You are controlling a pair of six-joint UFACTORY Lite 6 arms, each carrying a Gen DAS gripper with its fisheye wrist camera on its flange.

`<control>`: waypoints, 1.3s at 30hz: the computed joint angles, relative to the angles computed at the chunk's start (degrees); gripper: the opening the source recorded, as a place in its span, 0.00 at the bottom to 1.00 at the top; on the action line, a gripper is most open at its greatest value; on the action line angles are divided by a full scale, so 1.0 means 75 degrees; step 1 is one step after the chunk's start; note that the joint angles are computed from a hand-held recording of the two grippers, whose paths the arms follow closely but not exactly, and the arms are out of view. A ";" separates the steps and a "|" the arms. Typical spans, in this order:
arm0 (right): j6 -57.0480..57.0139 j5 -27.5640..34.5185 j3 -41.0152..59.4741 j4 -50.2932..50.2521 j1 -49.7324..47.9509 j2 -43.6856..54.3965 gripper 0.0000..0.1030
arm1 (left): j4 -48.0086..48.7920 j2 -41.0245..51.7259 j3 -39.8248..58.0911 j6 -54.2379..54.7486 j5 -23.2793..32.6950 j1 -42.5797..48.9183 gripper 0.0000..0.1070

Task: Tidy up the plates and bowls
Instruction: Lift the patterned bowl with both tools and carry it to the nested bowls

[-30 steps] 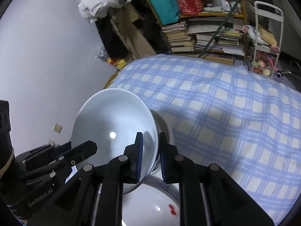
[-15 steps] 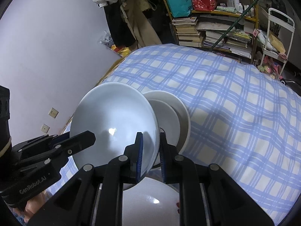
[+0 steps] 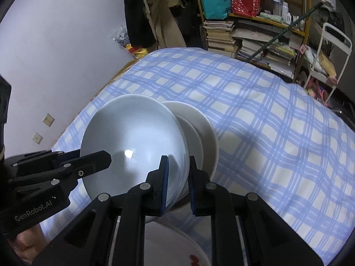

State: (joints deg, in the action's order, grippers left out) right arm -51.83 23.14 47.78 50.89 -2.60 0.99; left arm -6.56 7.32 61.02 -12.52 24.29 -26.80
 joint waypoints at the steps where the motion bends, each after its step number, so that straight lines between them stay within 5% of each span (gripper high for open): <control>1: -0.0317 -0.0026 -0.0019 0.0211 -0.0047 0.0030 0.17 | 0.0047 0.0035 0.0018 -0.0050 -0.0023 -0.0018 0.17; 6: -0.1203 -0.0203 -0.0108 0.0984 -0.0144 0.0021 0.17 | -0.0091 0.0304 0.0172 0.0086 -0.0023 0.0002 0.17; 18: -0.1194 -0.0918 -0.0214 0.0540 0.0352 0.0128 0.18 | 0.0508 0.0507 0.0232 -0.0345 -0.0033 0.0045 0.17; 24: -0.2343 -0.0643 -0.0365 0.1355 0.0238 -0.0066 0.18 | 0.0687 0.0340 0.0188 -0.0460 -0.0047 0.0185 0.17; 39: -0.1914 -0.1317 -0.0492 0.1030 0.0628 -0.0271 0.21 | 0.1119 0.0429 0.0218 -0.0928 -0.0034 0.0019 0.17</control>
